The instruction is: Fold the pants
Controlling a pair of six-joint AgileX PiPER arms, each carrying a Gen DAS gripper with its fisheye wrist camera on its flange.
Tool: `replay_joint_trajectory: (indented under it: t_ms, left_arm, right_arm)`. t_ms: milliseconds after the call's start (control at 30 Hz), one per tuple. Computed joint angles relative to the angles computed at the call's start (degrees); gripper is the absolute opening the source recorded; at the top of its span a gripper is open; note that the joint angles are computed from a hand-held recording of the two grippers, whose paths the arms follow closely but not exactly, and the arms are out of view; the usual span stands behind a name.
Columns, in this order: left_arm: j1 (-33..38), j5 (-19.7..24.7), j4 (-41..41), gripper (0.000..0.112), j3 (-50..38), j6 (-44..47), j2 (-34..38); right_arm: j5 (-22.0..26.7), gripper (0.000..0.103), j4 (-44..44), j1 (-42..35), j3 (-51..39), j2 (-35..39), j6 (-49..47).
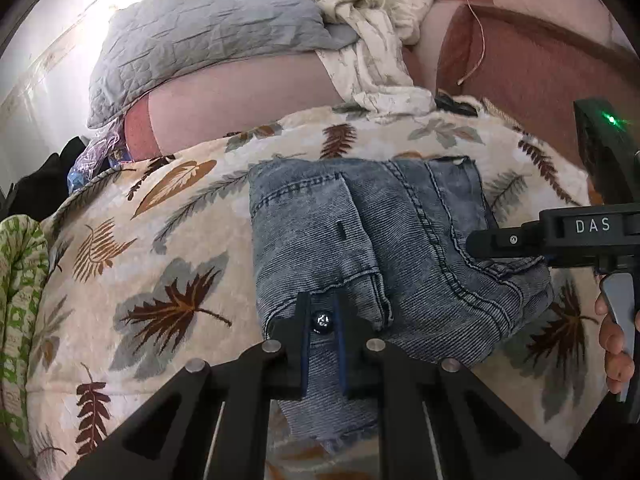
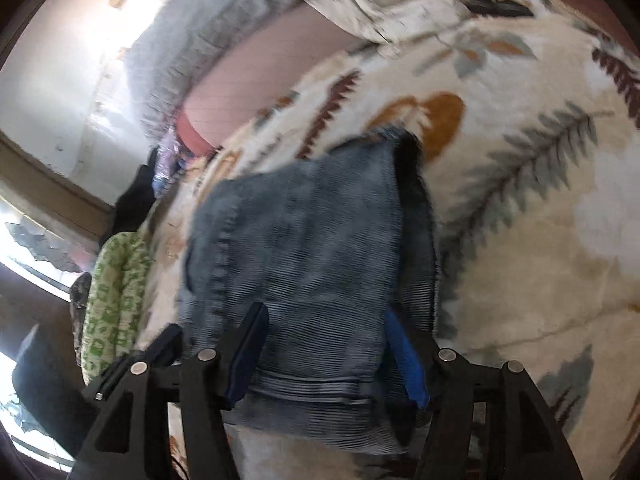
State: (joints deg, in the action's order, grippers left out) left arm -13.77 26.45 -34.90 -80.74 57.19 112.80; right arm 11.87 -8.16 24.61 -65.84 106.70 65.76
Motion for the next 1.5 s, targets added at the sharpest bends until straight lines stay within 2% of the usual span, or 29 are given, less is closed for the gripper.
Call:
replay_joint_trajectory:
  t_ms: [100,300,367,500,600,700,733,767,833,867,933,1000,1033,1067,1100,1133,1200,1267,1333,1500]
  left_arm:
    - [-1.5,-0.7,7.2,0.011,-1.2,-5.9,2.0]
    - [-1.8,-5.0,4.7,0.011,1.2,-1.8,3.4]
    - [-2.6,-5.8,7.8,0.011,1.3,-3.0,3.5]
    - [-2.0,-0.1,11.4,0.011,-3.1,-7.3,4.5]
    - [-1.2,0.0,9.8,0.012,-1.7,-7.3,2.5]
    - [-0.1,0.2,8.3,0.019,0.9,-9.2,-1.0]
    - [0.2,0.3,8.1,0.032,1.5,-9.7,-1.9]
    - [0.3,-1.1,9.1,0.055,2.9,-11.2,-3.4]
    - [1.0,-7.2,5.4,0.071,8.3,-7.9,-7.7]
    - [1.5,-8.8,0.5,0.071,10.2,-2.8,-9.4]
    - [2.3,-9.5,-5.4,0.071,12.3,4.1,-11.7]
    - [2.6,-10.8,-6.1,0.071,13.8,5.7,-13.5]
    - [2.7,-11.6,-7.0,0.072,14.7,6.9,-14.4]
    - [3.0,-11.9,-7.4,0.073,15.1,7.5,-15.0]
    - [3.3,-11.7,-6.9,0.074,15.2,6.9,-15.4]
    - [3.5,-11.9,-5.6,0.08,15.4,5.1,-15.9]
    - [3.9,-13.2,-6.5,0.084,16.2,5.1,-16.9]
    - [4.6,-13.4,-8.9,0.084,17.0,7.4,-17.8]
    - [4.8,-14.0,-6.6,0.084,17.0,5.3,-18.1]
    - [5.2,-13.5,7.1,0.084,15.1,-9.9,-17.2]
  right_arm:
    - [3.0,0.064,-1.1,0.6,-2.1,1.6,-2.1]
    - [10.4,0.066,-8.1,2.8,-7.8,4.9,0.0]
    - [10.8,0.068,-9.3,3.1,-8.3,5.4,0.3]
    - [10.9,0.069,-8.2,3.0,-8.5,5.2,-1.0]
    - [10.8,0.073,-6.4,3.0,-7.8,3.5,-1.5]
    - [11.8,0.075,-15.8,5.3,-6.3,0.6,7.2]
    - [13.3,0.075,-21.4,6.9,-5.9,-0.7,11.7]
    - [14.4,0.075,-25.2,8.0,-5.7,-1.5,14.7]
    - [17.6,0.076,-34.6,10.9,-4.9,-3.6,22.2]
    - [20.2,0.077,-39.4,12.6,-4.7,-4.7,26.0]
    - [25.3,0.081,-47.9,16.0,-4.2,-6.8,32.5]
    - [32.2,0.085,-56.3,20.2,-4.3,-7.8,38.1]
    - [36.5,0.09,-59.7,22.4,-4.5,-8.2,39.7]
    - [41.5,0.1,-63.4,24.9,-4.6,-8.2,41.7]
    - [45.4,0.103,-66.3,26.7,-4.9,-8.0,43.4]
    - [49.6,0.103,-70.2,29.0,-4.3,-7.9,46.2]
    - [52.9,0.103,-72.1,30.8,-4.4,-7.9,47.3]
    - [52.3,0.103,-70.1,30.8,-5.1,-8.0,46.9]
    - [48.4,0.103,-68.0,29.8,-4.3,-8.9,47.9]
    - [42.6,0.103,-64.0,29.2,-1.8,-10.0,51.8]
